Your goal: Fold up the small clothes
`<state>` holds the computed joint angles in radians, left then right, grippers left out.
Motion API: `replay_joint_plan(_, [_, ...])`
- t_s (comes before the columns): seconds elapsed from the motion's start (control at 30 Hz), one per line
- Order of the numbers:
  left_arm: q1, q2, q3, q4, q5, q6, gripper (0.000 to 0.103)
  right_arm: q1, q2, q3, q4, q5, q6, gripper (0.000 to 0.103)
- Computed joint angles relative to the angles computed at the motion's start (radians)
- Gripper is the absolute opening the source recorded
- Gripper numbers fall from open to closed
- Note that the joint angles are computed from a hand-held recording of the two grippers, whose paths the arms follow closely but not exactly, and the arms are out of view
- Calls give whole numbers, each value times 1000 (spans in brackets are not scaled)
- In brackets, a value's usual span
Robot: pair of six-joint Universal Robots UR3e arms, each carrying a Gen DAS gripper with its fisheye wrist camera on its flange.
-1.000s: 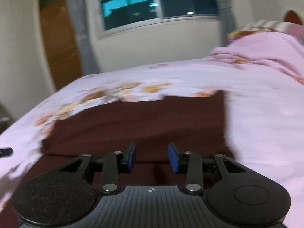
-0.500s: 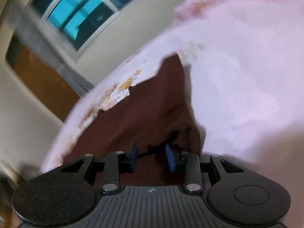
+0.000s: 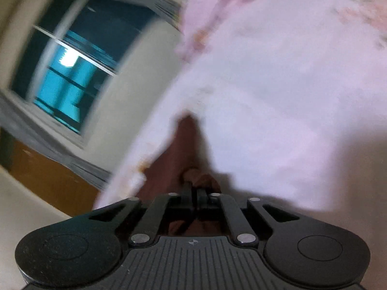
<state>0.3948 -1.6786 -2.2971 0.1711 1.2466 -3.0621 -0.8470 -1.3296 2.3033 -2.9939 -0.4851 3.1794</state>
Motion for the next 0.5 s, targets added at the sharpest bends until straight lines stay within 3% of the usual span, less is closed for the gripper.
replay_joint_plan(0.1, [19, 27, -24, -3, -5, 23, 54, -82, -177, 19, 357, 15, -256, 8])
replay_joint_plan(0.17, [44, 69, -67, 57, -12, 21, 54, -143, -306, 70, 407, 34, -384, 8])
replay_joint_plan(0.23, [38, 68, -60, 105, -7, 17, 54, -104, -327, 45, 339, 10, -456, 8])
replay_joint_plan(0.33, [-22, -3, 45, 53, 33, -18, 56, 84, -178, -129, 265, -97, -511, 8])
replay_joint_plan(0.43, [-74, -117, 136, 15, 137, -37, 56, 221, -49, -190, 47, -370, -496, 8])
replay_joint_plan(0.5, [-44, -127, 139, 13, 120, -42, 57, 213, -16, -225, 12, -401, -418, 8])
